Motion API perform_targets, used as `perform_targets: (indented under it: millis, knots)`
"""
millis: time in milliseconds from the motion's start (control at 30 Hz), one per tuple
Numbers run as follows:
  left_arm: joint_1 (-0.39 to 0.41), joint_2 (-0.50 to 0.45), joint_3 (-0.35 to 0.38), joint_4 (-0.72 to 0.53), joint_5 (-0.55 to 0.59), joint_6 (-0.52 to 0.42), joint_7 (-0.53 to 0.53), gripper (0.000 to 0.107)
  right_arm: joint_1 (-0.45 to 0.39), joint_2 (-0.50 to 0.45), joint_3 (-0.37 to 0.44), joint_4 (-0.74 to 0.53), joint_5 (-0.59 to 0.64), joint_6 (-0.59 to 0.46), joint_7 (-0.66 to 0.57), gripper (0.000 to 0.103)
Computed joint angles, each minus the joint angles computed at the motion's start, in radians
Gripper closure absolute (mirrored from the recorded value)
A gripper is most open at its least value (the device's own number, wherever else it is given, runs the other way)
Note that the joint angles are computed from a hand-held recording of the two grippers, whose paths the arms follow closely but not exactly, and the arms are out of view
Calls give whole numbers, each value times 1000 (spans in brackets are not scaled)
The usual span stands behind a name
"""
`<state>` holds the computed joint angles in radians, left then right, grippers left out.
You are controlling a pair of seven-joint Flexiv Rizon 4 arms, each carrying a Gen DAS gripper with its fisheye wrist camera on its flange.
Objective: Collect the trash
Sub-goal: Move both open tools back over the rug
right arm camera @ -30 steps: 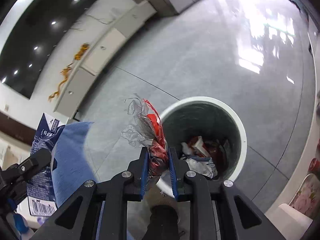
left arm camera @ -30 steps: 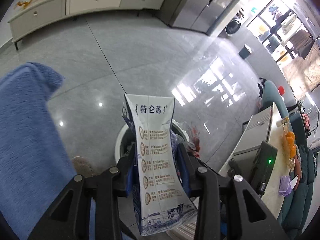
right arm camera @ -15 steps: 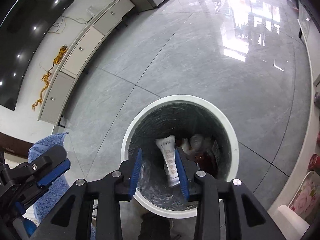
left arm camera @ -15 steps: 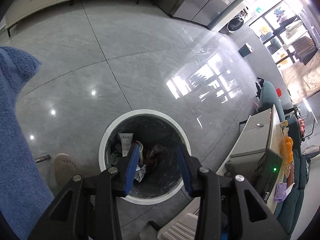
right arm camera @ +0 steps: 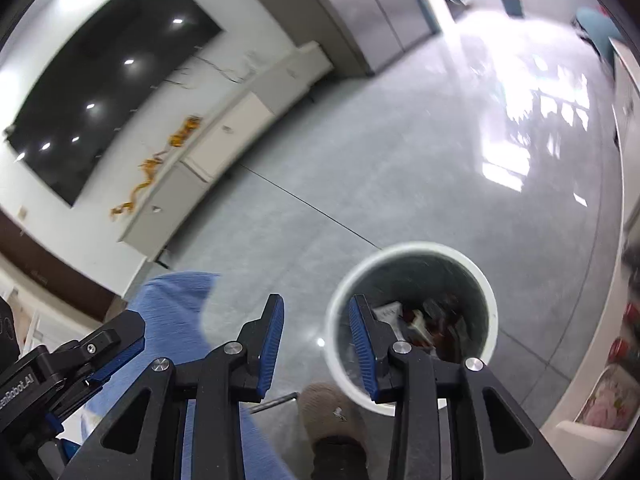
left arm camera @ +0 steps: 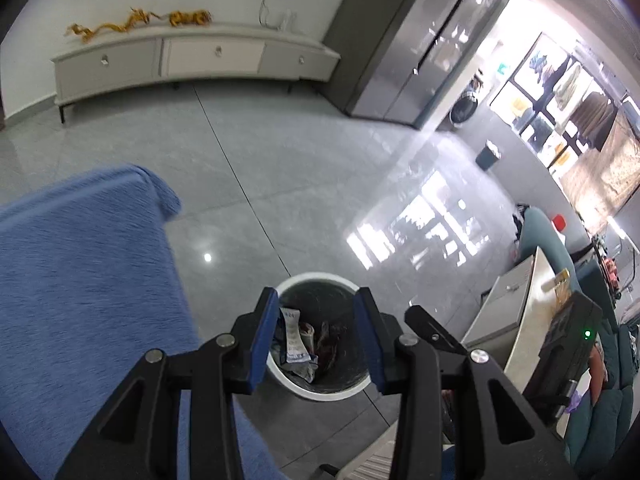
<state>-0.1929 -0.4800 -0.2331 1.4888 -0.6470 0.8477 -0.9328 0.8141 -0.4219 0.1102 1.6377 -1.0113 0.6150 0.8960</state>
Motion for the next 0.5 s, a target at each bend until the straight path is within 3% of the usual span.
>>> perform_targets:
  millis: [167, 300, 433, 500]
  knots:
    - [63, 159, -19, 160, -222, 122, 159, 69, 75, -22, -9, -131, -65, -118, -119, 70]
    - [68, 272, 14, 255, -429, 188, 326, 69, 128, -53, -25, -231, -111, -168, -213, 70]
    - [64, 351, 95, 296, -470, 169, 390, 67, 182, -97, -54, -340, -153, -185, -308, 70]
    - [62, 393, 128, 327, -517, 195, 433, 58, 212, -125, -73, -404, -170, -195, -362, 67]
